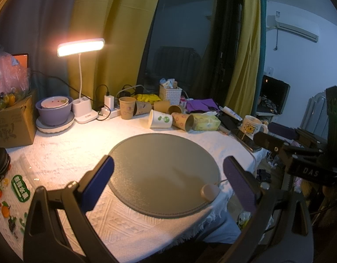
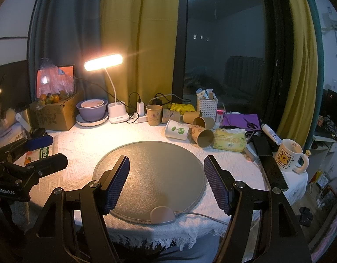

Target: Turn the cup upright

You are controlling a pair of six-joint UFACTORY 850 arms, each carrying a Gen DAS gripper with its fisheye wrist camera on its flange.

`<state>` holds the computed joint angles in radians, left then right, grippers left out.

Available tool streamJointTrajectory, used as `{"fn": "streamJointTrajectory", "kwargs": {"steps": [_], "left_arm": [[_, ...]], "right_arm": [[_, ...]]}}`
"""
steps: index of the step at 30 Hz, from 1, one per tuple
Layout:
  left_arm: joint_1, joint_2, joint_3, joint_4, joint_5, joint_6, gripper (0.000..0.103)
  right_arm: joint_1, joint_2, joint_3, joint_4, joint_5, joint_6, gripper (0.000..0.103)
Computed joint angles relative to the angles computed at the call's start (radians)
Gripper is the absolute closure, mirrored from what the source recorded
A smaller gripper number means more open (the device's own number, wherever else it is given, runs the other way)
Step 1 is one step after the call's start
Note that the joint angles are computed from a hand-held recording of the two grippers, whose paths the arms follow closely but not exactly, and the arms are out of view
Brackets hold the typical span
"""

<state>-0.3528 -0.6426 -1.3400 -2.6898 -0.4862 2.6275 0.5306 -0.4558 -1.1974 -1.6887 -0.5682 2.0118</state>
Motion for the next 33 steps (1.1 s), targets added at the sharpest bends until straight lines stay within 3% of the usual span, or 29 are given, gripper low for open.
{"fn": "streamJointTrajectory", "kwargs": {"steps": [25,33], "left_arm": [[-0.002,-0.001,0.002,0.003,0.001,0.004,0.003],[-0.003,-0.065,-0.098,0.103,0.062,-0.046,0.003]], "right_arm": [[0.004,-0.008,-0.011,0.014,0.001,-0.016,0.030],[-0.023,-0.029,-0.024,0.014,0.019,-0.035,0.030]]}}
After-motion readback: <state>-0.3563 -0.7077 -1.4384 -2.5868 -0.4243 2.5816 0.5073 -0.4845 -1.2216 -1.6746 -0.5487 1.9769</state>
